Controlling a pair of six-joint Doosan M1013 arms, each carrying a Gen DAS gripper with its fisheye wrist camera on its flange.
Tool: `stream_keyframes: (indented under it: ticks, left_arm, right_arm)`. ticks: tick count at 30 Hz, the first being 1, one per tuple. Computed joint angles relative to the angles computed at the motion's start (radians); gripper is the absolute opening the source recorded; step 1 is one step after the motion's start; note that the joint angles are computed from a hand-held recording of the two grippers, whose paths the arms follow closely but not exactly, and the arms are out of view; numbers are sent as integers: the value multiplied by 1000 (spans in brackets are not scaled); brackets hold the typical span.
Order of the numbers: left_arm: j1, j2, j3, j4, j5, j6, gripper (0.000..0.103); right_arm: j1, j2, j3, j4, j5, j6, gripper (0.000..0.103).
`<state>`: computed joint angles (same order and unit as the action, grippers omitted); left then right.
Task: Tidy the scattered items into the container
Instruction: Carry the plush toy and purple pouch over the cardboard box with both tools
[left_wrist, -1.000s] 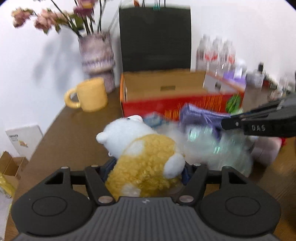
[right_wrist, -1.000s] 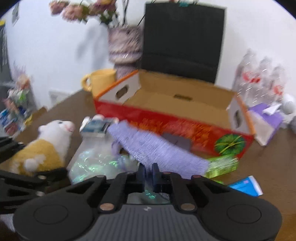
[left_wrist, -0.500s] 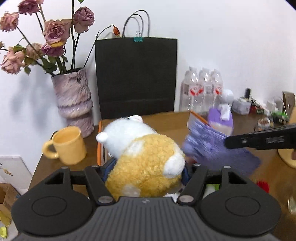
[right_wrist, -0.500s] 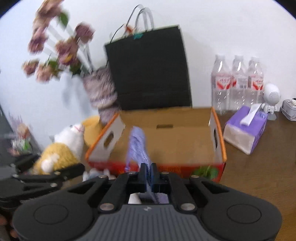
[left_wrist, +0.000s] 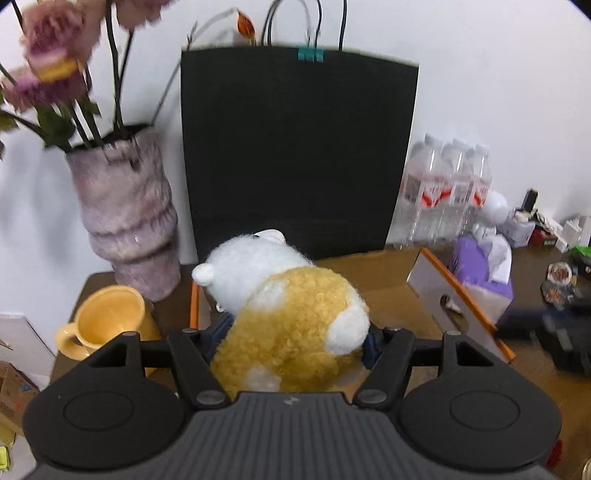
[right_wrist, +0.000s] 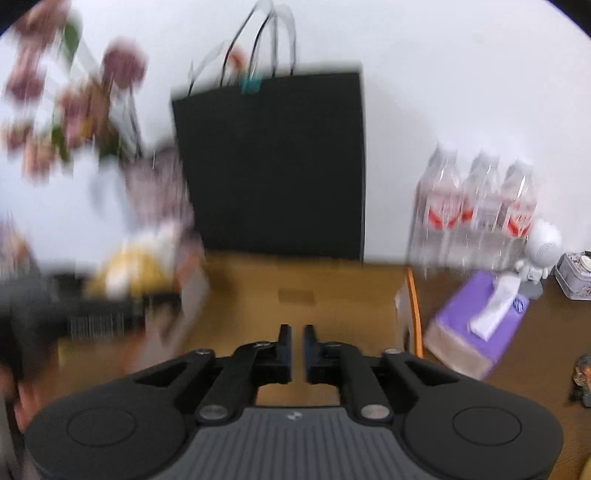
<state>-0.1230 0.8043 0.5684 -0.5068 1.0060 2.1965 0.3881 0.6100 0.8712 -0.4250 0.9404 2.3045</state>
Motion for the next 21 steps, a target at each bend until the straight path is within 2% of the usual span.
stream_keyframes:
  ticks: [2,3,4,8,9,11,12,13,15,17,21]
  left_arm:
    - [4,10,-1,-16,9,8,67]
    - [5,16,-3,-26,16,10,67]
    - [6,19,-3,-36,21,15,67]
    - [6,10,32,-62,10,64,67]
    - [7,8,38,-68,8,75,67]
    - [10,3,45,-74,1,85,67]
    - [12,1,47,-75,-4,84,67]
    - [15,-1,50,-75,-6,80,67]
    - [21,-2,49,-81,0,81,67]
    - [29,1,40,-87,12,76,67]
    - [41,17,-3,-85,42,47,67]
  right_arm:
    - [4,-42,93,38,-25,4,31]
    - [6,-62,136,58,-37,4,49]
    - [8,-78,174,80,-45,1,57]
    - [3,-72,218,193,2,-62,57]
    - [1,-66,222,216,15,-77,54]
    - [1,-59,218,213,29,-59,31]
    - [1,-54,207,215,45,-65,16]
    - [2,-49,195,216,61,-71,7]
    - [13,-43,174,177,92,-68,4]
    - [24,-48,166,125,87,-37,3]
    - [35,-72,155,48,24,19,3]
